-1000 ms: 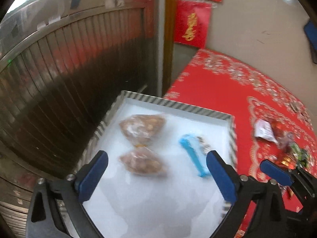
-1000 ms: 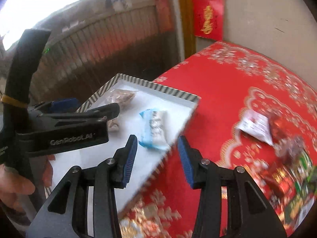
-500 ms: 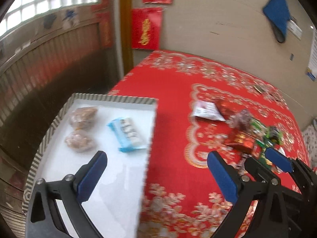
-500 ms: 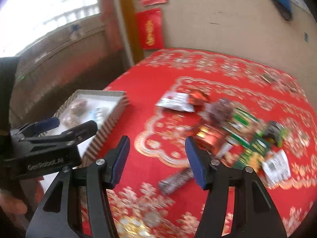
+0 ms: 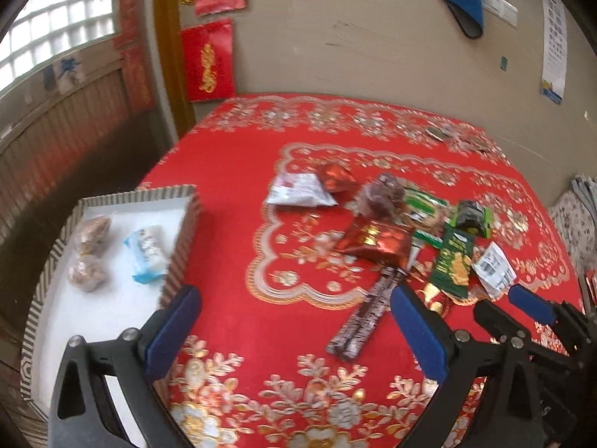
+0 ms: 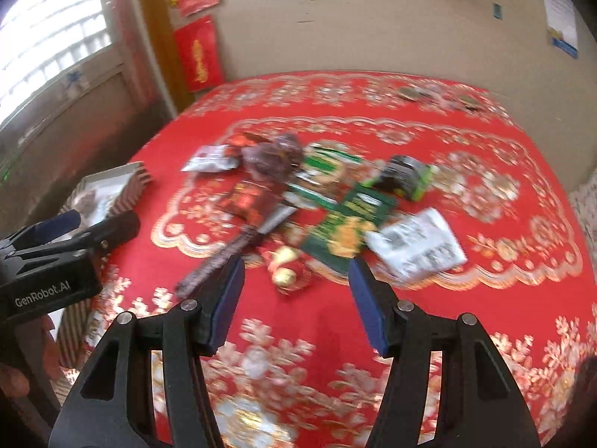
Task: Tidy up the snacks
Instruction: 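Return both open tools from the tray to the snack pile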
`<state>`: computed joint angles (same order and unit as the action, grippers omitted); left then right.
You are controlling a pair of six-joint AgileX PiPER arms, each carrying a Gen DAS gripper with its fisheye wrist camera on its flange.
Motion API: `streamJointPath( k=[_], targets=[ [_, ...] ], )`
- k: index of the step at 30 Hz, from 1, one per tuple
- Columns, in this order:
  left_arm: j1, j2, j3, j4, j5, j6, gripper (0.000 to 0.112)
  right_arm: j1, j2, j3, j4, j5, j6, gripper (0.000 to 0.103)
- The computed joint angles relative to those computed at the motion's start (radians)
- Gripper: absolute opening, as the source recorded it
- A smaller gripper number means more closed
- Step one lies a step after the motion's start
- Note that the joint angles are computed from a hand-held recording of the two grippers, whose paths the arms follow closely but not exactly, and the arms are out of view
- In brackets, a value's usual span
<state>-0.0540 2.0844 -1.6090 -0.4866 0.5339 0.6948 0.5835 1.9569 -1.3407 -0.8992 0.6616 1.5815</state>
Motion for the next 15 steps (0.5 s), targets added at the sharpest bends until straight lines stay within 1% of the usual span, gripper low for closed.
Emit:
streamJointPath(
  k=[4,7,9,13,15],
  targets=[
    [-0.031,0.020,-0.010,0.050,0.012,-0.049,0.102,-0.016,-0.046,0.078,-0.014,-0.009,0.045,0.058],
    [-0.048,0.034,-0.015,0.066,0.026,-0.052,0.102,-0.024,-0.065,0.119,-0.019,-0.021,0.066,0.058],
    [-0.056,0.048,-0.022,0.061,0.040,-0.033,0.102,-0.034,-0.075,0.144,-0.022,-0.039,0.077,0.058],
    [-0.062,0.102,-0.084,0.028,0.110,0.035,0.102,-0.047,-0.087,0.177,-0.031,-0.068,0.095,0.058],
    [-0.070,0.125,-0.108,0.036,0.123,0.069,0.102,-0.052,-0.090,0.185,-0.034,-0.080,0.099,0.058]
  ],
)
